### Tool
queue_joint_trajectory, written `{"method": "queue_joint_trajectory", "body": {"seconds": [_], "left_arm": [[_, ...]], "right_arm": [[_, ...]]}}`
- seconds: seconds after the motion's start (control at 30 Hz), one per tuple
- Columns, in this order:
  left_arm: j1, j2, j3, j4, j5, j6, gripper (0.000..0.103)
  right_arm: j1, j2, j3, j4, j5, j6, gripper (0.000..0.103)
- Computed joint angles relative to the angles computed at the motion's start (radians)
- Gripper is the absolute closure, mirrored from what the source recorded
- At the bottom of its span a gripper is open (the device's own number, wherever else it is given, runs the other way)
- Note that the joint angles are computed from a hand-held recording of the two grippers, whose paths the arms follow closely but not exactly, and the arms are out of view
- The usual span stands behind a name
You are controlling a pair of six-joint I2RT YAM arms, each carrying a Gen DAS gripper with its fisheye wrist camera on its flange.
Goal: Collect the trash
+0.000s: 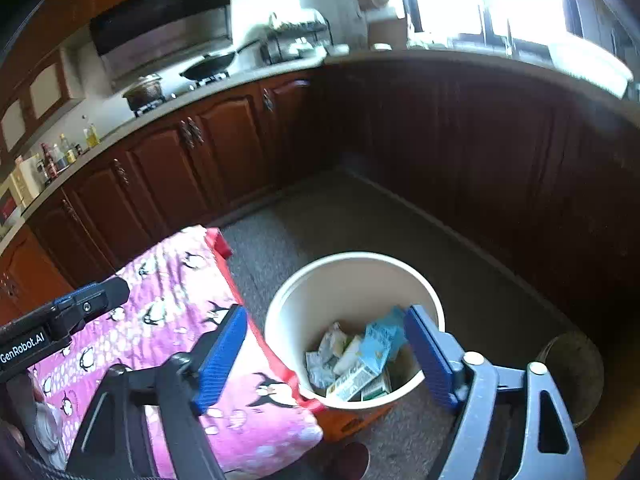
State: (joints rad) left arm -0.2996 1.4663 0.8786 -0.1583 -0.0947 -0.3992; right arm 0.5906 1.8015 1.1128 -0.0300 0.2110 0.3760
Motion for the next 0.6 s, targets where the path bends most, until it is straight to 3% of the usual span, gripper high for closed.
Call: {"method": "queue_joint_trajectory", "body": {"seconds": [0.1,0.17,0.2,0.6], "left_arm": [[0.014,-0.081,-0.023,-0.011,-0.007,0.008,0.040],[0.015,-0.126,-0.030,-0.030,-0.023,0.005,0.025],[0.017,-0.153,-0.043,-0.031,-0.026,0.003,0.023],[-0.015,-0.373,-0.107,-0.136,-0.169,-0.006,0.022]], "right_arm": [[0.035,-0.045,-0.029,0.020,0.036,0.014,0.017],[0.054,-0.067,-0.040,0.024,0.051,0.025,0.013],[0.065,-0.077,-0.044,0.024,0.060,0.027,0.012],[0.171,-0.181,-0.086,0.027,0.167,0.049,0.009]]}}
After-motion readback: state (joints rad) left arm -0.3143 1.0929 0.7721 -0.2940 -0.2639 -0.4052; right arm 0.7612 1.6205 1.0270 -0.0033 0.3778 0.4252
